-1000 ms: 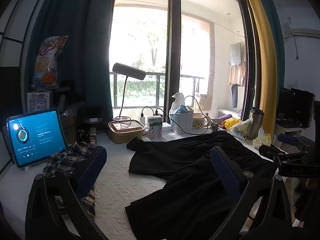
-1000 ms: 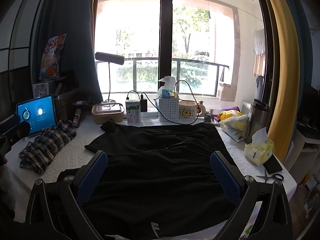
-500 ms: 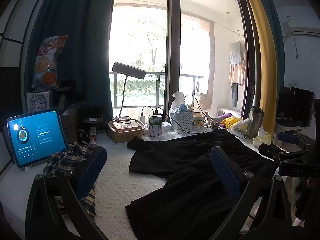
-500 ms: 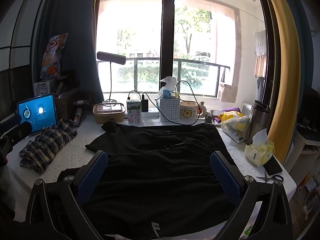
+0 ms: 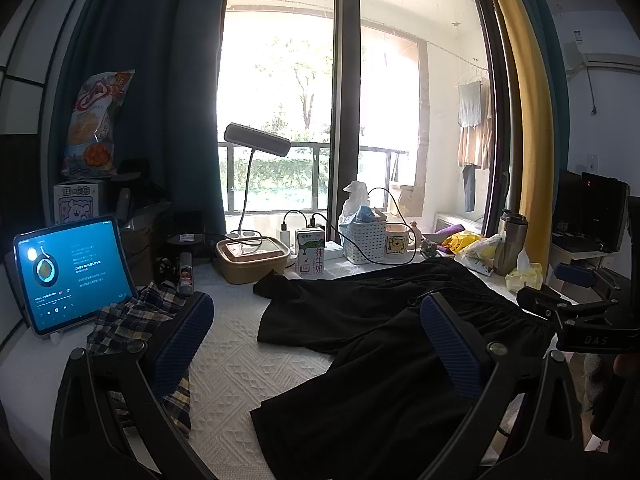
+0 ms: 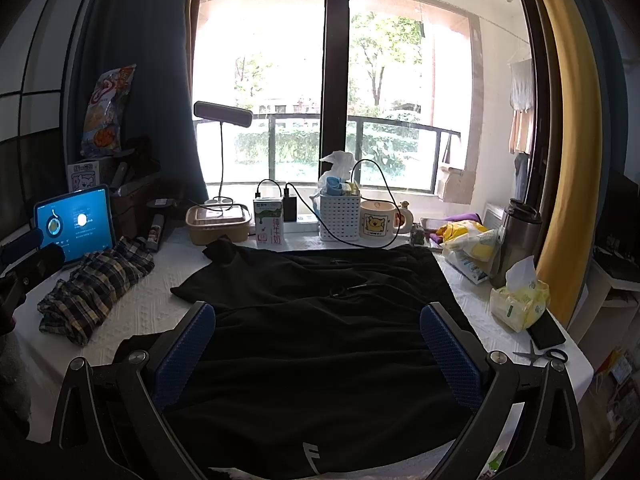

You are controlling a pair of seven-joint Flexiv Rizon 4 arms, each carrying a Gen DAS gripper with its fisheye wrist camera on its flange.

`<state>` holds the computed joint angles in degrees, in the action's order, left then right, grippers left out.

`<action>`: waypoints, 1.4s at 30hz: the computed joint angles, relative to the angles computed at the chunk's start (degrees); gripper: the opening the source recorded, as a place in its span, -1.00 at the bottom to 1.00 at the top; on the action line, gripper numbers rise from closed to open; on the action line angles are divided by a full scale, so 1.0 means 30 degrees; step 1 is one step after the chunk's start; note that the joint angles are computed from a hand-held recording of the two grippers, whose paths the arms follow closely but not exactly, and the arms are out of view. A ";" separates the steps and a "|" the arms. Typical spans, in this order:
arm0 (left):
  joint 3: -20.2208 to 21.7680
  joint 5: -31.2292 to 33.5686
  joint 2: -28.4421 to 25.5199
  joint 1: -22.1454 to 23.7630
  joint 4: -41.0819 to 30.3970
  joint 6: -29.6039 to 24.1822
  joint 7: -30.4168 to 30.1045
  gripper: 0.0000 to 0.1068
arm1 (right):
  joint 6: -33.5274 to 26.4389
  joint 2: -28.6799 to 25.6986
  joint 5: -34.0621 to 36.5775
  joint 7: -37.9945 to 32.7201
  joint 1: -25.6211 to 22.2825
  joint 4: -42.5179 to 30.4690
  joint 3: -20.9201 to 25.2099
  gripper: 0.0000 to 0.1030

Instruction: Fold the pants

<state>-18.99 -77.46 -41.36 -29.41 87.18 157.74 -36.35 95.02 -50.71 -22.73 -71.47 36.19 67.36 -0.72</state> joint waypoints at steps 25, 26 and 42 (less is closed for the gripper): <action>0.0072 -0.0020 0.0142 0.0009 0.0370 -0.0054 -0.0256 0.91 | 0.0006 -0.0042 0.0081 0.0028 0.0058 -0.0052 -0.0105 1.00; 0.0084 0.0007 0.0169 0.0011 0.0442 -0.0059 -0.0304 0.91 | -0.0009 -0.0030 0.0074 0.0015 0.0033 -0.0047 -0.0063 1.00; 0.0051 -0.0117 0.0120 0.0037 0.0317 0.0007 -0.0211 0.91 | -0.0108 -0.0064 0.0058 -0.0033 -0.0017 -0.0155 0.0036 1.00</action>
<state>-18.84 -77.81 -41.00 -29.30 88.13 157.76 -36.99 94.70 -50.90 -22.55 -71.56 36.14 66.90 -0.62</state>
